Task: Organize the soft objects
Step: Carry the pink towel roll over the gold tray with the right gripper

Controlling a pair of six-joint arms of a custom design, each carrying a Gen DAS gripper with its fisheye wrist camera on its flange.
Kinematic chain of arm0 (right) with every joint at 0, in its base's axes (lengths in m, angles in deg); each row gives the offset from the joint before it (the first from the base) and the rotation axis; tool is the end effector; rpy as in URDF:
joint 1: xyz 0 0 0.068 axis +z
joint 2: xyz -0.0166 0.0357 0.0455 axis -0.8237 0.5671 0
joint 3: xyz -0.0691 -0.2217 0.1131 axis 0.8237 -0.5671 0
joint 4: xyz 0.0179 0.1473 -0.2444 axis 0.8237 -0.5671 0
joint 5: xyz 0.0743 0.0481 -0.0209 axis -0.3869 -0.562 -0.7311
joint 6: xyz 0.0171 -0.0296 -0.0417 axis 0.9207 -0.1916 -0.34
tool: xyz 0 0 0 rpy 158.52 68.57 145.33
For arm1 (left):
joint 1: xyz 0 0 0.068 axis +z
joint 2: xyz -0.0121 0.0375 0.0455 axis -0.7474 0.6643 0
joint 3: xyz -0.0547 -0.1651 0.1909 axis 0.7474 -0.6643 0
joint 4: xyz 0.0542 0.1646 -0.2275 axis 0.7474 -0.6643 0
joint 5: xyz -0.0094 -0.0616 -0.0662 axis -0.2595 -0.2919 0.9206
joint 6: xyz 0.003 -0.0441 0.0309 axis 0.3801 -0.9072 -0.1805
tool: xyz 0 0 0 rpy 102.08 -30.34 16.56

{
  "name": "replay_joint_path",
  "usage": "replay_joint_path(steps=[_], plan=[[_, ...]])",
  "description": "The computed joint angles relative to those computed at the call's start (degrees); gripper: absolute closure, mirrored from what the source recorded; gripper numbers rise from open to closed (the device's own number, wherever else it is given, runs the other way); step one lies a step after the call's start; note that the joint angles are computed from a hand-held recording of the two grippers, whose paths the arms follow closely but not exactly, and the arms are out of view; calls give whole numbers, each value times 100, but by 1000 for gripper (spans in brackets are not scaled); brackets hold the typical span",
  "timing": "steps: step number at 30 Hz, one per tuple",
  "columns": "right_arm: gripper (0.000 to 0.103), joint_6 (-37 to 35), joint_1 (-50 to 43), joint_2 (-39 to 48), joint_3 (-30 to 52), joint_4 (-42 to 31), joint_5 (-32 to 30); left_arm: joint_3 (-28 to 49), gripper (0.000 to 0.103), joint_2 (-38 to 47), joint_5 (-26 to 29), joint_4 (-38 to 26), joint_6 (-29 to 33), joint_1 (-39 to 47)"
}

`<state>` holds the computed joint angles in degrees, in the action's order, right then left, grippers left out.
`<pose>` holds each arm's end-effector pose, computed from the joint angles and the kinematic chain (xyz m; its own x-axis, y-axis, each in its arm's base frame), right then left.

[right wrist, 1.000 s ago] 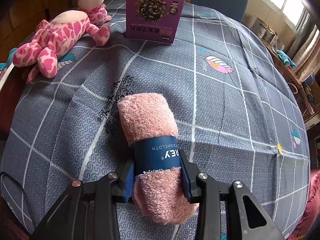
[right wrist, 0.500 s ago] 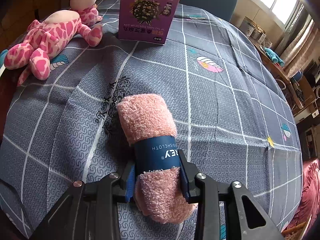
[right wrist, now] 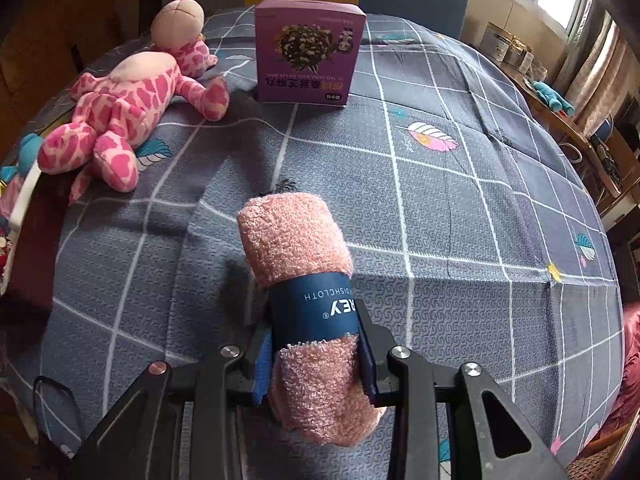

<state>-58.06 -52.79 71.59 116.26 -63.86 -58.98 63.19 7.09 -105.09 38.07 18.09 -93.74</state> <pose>0.3733 0.0166 0.1813 -0.8607 -0.2294 -0.4544 -0.2038 0.9733 -0.1053 0.1635 -0.1312 0.2386 -0.5667 -0.3474 -0.7471 -0.4042 0.9074 -0.1153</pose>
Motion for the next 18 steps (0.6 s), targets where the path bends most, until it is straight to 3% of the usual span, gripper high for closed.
replay_joint_path(steps=[18], plan=[[69,333,1457,-497,389,-794,-1459,-391,48,-429,282,113,12,457]])
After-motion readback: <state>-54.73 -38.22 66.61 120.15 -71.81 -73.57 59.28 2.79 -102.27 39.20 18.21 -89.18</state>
